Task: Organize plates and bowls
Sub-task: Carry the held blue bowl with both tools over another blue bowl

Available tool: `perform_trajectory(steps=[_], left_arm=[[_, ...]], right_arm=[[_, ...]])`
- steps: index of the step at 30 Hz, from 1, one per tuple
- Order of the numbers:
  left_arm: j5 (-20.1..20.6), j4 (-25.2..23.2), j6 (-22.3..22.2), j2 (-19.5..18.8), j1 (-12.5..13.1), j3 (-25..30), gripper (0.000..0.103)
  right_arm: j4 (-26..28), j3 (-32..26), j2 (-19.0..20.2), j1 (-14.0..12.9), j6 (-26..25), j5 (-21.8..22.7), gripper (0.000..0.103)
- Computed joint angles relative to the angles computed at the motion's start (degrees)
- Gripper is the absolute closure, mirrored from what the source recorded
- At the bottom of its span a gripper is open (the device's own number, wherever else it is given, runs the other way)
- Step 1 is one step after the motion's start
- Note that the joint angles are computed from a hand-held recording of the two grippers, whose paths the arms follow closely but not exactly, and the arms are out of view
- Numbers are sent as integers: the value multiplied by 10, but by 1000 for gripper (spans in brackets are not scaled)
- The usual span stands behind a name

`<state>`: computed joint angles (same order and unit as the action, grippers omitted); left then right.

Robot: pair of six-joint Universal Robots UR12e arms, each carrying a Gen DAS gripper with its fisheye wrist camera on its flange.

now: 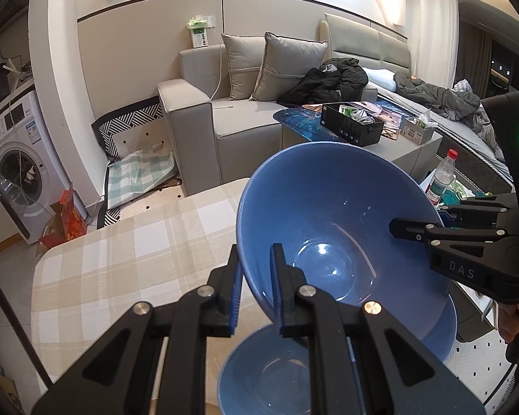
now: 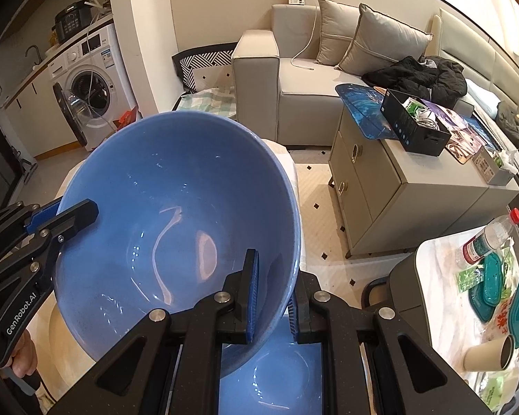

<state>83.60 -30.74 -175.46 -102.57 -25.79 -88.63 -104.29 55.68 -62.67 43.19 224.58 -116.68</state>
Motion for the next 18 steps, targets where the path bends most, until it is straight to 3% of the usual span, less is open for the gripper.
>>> perform_trajectory(steps=[18], left_arm=[[2, 1, -4, 28, 7, -35, 90]], right_arm=[[18, -20, 10, 13, -12, 4, 88]])
